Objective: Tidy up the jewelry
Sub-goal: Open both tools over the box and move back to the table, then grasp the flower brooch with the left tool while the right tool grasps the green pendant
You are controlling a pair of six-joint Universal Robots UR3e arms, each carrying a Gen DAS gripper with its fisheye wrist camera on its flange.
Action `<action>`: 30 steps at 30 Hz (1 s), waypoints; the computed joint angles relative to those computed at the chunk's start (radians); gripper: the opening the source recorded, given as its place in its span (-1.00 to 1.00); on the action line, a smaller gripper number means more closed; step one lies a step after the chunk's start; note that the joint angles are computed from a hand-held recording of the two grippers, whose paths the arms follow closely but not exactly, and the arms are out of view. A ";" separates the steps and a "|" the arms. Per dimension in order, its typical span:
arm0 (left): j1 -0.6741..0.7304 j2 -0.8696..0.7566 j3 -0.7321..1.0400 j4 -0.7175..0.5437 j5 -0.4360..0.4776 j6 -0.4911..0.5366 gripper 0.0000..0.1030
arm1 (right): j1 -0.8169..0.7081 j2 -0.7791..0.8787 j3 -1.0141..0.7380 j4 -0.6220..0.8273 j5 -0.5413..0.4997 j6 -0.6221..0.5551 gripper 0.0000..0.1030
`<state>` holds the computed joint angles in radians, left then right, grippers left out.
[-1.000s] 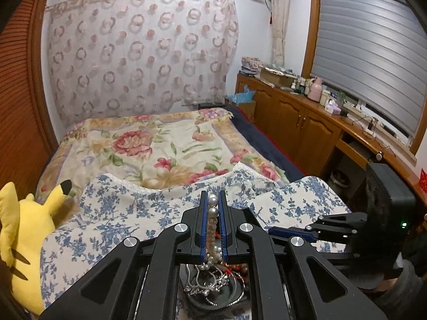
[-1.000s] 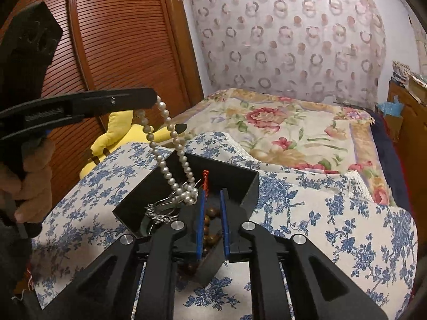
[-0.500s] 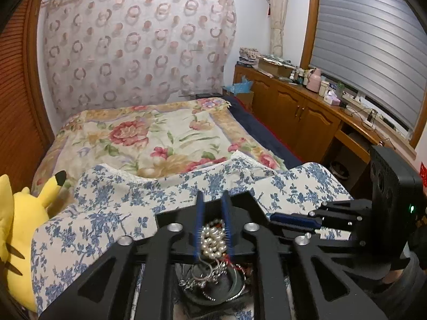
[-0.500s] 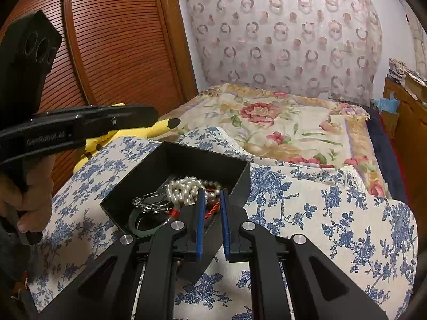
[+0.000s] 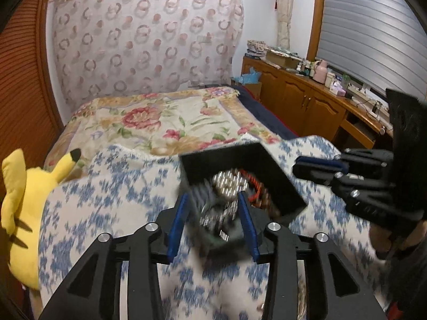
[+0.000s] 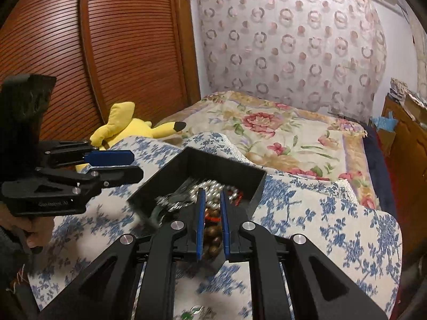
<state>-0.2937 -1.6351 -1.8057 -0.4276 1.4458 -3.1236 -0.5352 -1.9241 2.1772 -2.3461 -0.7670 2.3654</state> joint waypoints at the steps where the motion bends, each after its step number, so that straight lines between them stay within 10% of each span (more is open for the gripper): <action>1: 0.000 0.011 -0.017 0.001 0.004 -0.001 -0.25 | -0.009 -0.038 0.021 0.033 0.000 -0.018 -0.76; 16: 0.016 0.187 -0.352 0.052 0.088 0.027 0.63 | -0.317 -0.523 0.197 0.664 -0.020 -0.399 -0.75; 19: 0.029 0.185 -0.376 0.059 0.091 0.030 0.70 | -0.356 -0.551 0.209 0.716 -0.033 -0.439 -0.40; 30: 0.024 0.134 -0.379 0.057 0.123 0.037 0.84 | -0.282 -0.541 0.243 0.653 -0.089 -0.412 -0.40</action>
<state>-0.2700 -1.5014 -2.1850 -0.3709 1.5684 -3.0868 -0.8171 -2.4653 2.4207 -1.6931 -0.8565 1.9530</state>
